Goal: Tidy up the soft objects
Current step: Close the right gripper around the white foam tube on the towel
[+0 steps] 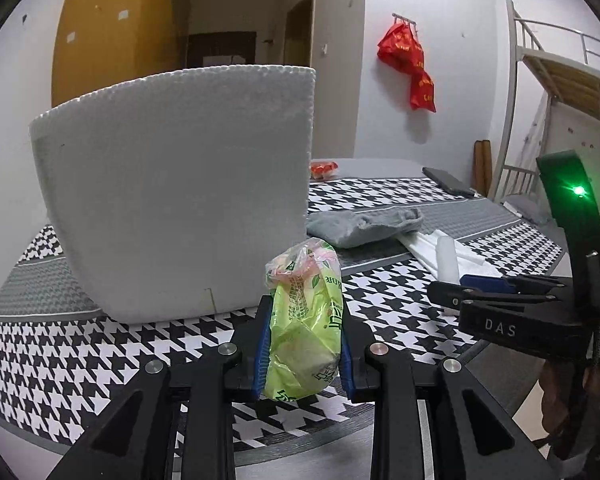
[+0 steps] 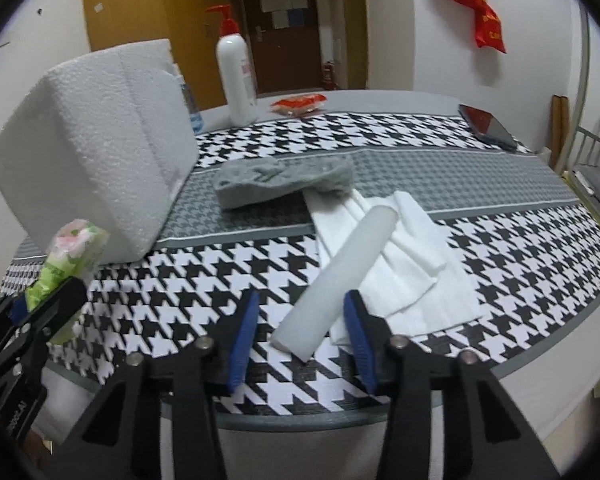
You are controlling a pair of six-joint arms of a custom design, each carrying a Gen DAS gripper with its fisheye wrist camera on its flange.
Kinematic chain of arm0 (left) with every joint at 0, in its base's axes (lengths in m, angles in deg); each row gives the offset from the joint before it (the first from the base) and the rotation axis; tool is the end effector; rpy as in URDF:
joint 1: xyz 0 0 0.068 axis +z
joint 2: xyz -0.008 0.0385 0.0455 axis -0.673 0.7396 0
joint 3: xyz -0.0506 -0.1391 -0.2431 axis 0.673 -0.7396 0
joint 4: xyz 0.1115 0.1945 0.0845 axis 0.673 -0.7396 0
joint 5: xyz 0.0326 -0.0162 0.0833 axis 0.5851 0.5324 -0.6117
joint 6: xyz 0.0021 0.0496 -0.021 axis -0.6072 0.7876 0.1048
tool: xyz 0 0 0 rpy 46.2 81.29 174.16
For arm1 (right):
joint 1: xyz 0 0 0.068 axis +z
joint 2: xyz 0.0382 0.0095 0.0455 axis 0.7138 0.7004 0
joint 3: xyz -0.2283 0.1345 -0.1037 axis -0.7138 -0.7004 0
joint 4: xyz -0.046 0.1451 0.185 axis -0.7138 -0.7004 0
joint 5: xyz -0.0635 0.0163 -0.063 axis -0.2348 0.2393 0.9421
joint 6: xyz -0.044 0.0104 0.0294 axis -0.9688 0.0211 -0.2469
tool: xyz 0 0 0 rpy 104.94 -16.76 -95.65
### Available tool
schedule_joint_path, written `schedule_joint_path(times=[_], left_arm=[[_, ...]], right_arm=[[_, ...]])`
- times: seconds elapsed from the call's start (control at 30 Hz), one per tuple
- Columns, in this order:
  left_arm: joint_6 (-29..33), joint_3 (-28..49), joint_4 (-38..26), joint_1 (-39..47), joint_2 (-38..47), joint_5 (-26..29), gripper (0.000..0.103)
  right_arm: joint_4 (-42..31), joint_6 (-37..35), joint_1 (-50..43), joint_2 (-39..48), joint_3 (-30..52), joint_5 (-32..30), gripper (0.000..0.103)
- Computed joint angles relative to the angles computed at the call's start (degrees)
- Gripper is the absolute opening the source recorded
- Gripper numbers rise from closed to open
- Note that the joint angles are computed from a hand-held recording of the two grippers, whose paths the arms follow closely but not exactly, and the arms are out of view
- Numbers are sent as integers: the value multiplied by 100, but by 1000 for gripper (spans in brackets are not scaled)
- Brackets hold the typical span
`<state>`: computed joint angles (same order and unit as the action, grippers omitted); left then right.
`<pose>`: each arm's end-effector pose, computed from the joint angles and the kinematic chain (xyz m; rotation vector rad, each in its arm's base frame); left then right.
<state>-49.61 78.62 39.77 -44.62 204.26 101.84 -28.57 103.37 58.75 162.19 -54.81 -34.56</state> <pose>0.2726 -0.0230 -0.0008 0.3992 2.0964 -0.2999 0.2980 0.0648 -0.0175 0.1482 2.3603 0.0901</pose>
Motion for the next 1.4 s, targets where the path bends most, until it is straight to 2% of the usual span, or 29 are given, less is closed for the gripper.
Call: schedule_joint_path(times=[0.2,0.23,0.4,0.57,0.77,0.83,0.93,1.0,1.17,1.33,1.4], left_arm=[[135,-4,-71,189,-43,235,30],[155,6,-77,190,-40,243,30],[186,4,-169,259,-114,344,30],[218,-54,-189,327,-193,359,30],[166,-143,-73,296,-192,276,30],[174,-172,-33,283,-177,285,30],[149,-220,56,249,-164,259,30],[126,-260,153,248,-141,237,30],[75,-334,283,185,-128,119,30],[55,-344,297,89,-121,-22,30],[50,-317,275,71,-115,-53,30]], right_arm=[[-622,231,116,-123,256,389,42],[-743,240,136,-124,338,468,37],[-1115,151,205,-140,568,593,28],[-1001,-123,102,-186,502,301,19],[-380,-465,283,-456,-139,355,18],[-171,-524,323,-559,-361,408,15],[43,-571,317,-619,-563,438,14],[8,-623,336,-542,-538,524,14],[-54,-684,307,-476,-431,214,15],[-244,-799,461,-355,-181,275,15],[-469,-759,442,-280,-13,256,20]])
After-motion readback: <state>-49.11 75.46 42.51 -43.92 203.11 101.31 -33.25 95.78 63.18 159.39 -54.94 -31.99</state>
